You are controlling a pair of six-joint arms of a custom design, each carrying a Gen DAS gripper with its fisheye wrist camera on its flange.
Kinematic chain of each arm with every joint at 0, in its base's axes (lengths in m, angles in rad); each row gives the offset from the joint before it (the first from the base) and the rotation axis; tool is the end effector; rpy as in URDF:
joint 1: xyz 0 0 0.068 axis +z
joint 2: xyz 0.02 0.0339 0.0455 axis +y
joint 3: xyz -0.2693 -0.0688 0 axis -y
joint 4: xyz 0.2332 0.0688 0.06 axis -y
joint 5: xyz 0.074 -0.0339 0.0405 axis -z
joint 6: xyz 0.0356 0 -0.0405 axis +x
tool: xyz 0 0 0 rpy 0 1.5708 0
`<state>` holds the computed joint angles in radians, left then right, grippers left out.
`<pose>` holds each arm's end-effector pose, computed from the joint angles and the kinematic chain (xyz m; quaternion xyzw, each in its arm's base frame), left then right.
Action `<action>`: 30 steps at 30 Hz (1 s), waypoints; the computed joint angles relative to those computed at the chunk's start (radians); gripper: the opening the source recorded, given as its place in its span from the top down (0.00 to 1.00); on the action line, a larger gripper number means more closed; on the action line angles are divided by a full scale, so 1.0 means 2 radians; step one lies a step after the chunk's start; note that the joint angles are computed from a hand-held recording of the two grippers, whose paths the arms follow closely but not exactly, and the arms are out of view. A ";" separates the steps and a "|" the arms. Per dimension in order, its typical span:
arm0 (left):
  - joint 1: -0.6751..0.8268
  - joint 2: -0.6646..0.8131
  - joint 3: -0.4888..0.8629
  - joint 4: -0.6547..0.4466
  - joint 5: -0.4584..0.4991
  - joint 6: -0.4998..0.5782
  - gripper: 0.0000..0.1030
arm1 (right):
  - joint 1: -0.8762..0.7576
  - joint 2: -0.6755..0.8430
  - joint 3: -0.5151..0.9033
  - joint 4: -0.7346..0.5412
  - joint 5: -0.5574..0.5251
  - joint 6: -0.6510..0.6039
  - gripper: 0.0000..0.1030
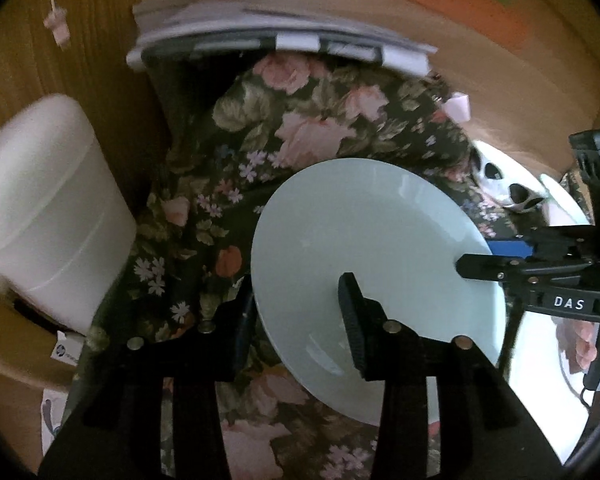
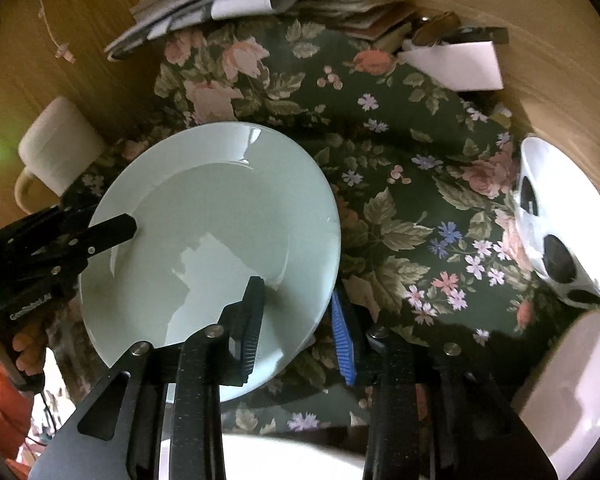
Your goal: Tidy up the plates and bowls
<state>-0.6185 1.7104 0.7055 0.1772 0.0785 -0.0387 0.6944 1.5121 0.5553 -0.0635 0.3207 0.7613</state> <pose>0.2487 -0.1804 0.1349 0.2798 0.8881 -0.1517 0.3316 0.1947 0.1475 0.1344 0.0751 0.9480 0.0638 0.3025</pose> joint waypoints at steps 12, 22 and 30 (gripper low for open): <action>-0.025 -0.089 -0.032 -0.021 -0.002 -0.015 0.61 | 0.097 -0.141 -0.009 -0.145 0.095 0.077 0.71; -0.060 -0.163 -0.069 -0.033 -0.017 -0.032 0.61 | 0.202 -0.181 -0.010 -0.249 0.157 0.190 0.71; -0.106 -0.201 -0.098 -0.036 -0.042 -0.054 0.61 | 0.257 -0.187 -0.028 -0.274 0.183 0.259 0.71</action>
<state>-0.8295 1.3088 0.5100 0.1059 -0.0053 -0.1463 1.2084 1.1386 0.5002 -0.6122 0.6864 1.2791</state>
